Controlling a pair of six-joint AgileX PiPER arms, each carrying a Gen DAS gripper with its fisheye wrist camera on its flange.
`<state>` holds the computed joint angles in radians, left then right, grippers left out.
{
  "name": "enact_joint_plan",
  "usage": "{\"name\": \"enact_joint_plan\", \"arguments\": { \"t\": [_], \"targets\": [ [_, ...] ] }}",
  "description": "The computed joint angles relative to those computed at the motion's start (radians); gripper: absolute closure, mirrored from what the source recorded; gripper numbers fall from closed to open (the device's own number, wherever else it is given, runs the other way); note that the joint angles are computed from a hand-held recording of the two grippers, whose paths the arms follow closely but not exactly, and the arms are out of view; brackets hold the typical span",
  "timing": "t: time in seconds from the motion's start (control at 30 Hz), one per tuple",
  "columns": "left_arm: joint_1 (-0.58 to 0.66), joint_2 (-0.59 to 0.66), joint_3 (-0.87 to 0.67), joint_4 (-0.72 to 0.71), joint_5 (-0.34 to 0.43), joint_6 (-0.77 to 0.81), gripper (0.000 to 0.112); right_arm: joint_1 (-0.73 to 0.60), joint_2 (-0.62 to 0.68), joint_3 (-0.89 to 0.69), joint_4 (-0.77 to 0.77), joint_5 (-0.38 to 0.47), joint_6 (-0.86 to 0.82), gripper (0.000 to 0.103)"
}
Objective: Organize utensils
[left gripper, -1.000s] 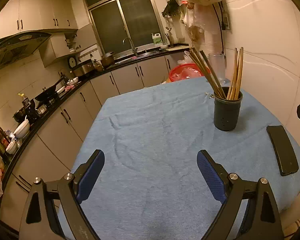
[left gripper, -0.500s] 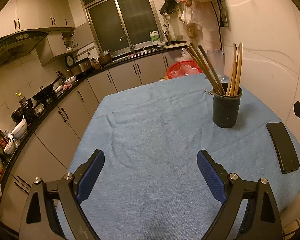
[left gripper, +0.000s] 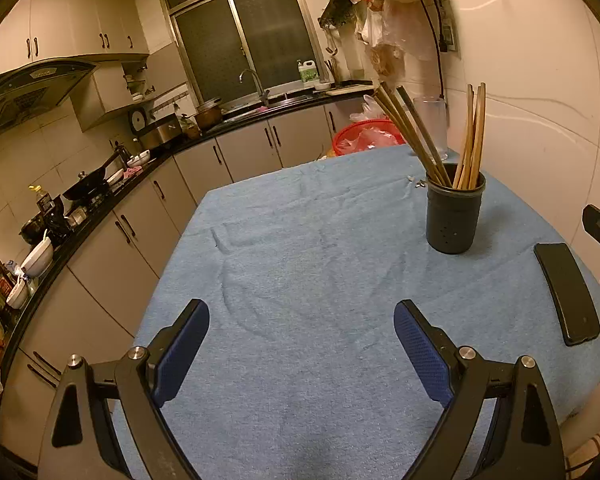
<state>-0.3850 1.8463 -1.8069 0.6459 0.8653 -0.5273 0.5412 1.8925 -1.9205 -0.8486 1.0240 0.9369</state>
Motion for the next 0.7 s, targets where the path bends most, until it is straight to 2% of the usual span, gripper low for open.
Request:
{"name": "enact_joint_plan", "arguments": {
  "t": [0.7],
  "targets": [
    [0.008,0.008,0.003,0.000,-0.004,-0.005,0.019,-0.010,0.029,-0.027,0.031,0.010,-0.028,0.020]
  ]
}}
